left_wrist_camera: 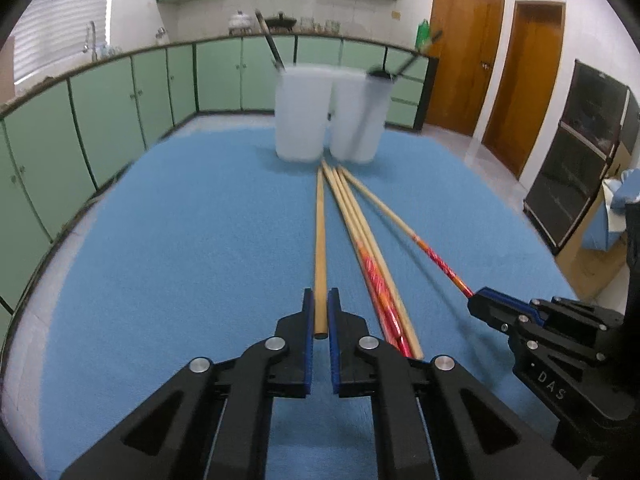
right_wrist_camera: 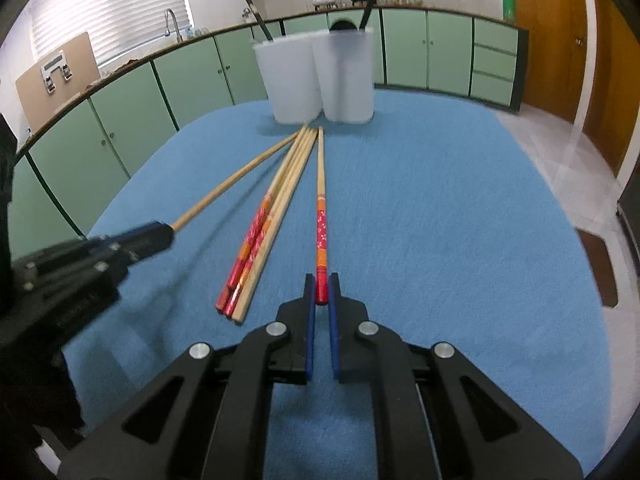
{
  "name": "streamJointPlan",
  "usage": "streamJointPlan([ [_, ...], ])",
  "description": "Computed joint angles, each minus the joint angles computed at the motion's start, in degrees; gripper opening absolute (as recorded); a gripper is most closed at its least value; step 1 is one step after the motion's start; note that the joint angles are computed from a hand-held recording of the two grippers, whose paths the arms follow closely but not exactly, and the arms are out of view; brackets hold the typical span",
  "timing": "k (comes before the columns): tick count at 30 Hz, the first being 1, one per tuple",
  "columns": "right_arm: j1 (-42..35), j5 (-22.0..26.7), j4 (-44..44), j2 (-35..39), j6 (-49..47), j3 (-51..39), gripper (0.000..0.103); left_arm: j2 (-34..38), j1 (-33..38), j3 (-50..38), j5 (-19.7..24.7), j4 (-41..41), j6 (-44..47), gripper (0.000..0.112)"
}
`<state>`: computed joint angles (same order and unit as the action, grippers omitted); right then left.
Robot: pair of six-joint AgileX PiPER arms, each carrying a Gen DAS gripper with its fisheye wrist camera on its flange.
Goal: Organize utensils
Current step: 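Carry the red chopstick with the right tool while the left tool carries the wooden one toward the holder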
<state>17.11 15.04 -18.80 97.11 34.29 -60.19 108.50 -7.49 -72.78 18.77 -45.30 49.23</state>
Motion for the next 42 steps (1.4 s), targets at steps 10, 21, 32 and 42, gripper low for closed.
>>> streamJointPlan([
  [10,-2.6,2.0,8.1,-3.6,-10.9,-4.9,0.005,-3.8,2.4,-3.5,2.1,-8.8,7.3,0.007],
  [21,-6.3,7.1,22.2,-2.7,-28.2,-17.6,0.005,-3.2,3.5,-13.0,4.3,-11.9,8.6,0.006],
  [32,-8.9,18.2,28.7,3.0,-38.8,-36.3,0.005,2.7,3.3,-28.5,10.3,-6.0,2.0,0.006],
  [42,-12.0,28.6,31.7,9.4,-42.1,-55.7,0.005,5.8,4.2,-38.1,13.1,-6.1,0.3,0.006],
])
